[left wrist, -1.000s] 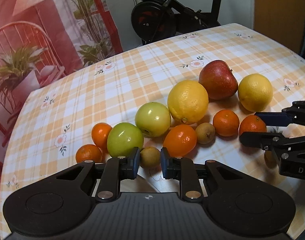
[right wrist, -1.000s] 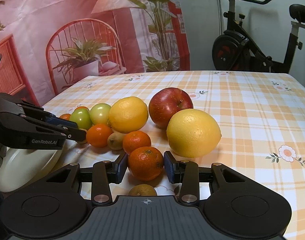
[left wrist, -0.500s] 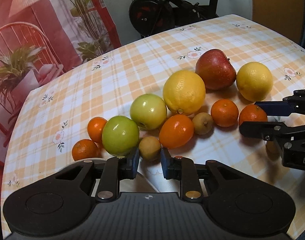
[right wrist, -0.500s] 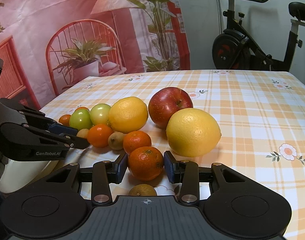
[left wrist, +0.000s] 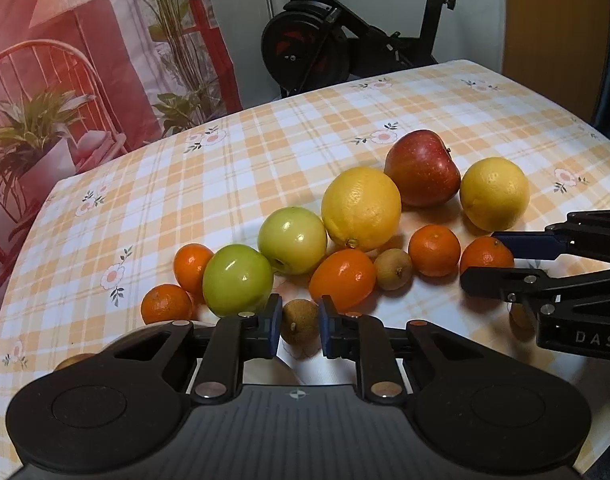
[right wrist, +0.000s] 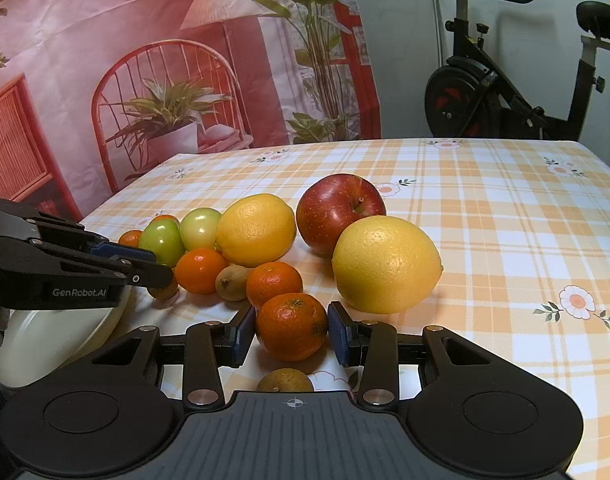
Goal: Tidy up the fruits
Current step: 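Grasp the small brown kiwi with the left tool while the right tool holds the mandarin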
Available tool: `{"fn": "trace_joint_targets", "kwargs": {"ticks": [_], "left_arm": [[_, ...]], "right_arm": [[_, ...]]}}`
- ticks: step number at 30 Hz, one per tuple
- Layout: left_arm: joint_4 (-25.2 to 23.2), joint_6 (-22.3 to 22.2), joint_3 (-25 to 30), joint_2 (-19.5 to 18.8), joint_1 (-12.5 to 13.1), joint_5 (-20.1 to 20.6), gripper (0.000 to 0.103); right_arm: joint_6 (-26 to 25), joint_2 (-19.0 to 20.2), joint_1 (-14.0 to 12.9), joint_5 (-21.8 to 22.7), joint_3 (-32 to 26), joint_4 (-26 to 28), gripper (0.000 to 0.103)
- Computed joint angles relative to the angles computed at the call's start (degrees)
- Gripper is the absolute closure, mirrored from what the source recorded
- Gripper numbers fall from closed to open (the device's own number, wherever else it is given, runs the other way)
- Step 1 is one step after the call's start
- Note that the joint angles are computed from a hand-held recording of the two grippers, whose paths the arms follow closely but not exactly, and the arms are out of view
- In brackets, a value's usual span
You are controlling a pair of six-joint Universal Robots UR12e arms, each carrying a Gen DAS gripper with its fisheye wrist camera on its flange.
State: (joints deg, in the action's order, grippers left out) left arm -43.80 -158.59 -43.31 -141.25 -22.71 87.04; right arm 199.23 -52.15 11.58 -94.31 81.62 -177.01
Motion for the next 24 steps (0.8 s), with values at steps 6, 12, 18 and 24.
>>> {"fn": "trace_joint_targets", "kwargs": {"ticks": [6,12,18,24], "left_arm": [[-2.3,-0.9,1.5,-0.5,0.0,0.5,0.08],[-5.2,-1.1,2.3,-0.7,0.1,0.1,0.075],[-6.0,0.5,2.5,-0.9,0.1,0.0,0.075],[-4.1,-1.1,1.0,0.0,0.3,-1.2,0.076]], "right_arm": [[0.2,0.0,0.0,0.2,0.1,-0.1,0.066],[0.1,0.0,-0.1,0.3,0.1,-0.1,0.066],[0.1,0.0,-0.1,0.4,0.1,-0.2,0.066],[0.1,-0.1,-0.1,0.4,0.2,-0.2,0.066]]}}
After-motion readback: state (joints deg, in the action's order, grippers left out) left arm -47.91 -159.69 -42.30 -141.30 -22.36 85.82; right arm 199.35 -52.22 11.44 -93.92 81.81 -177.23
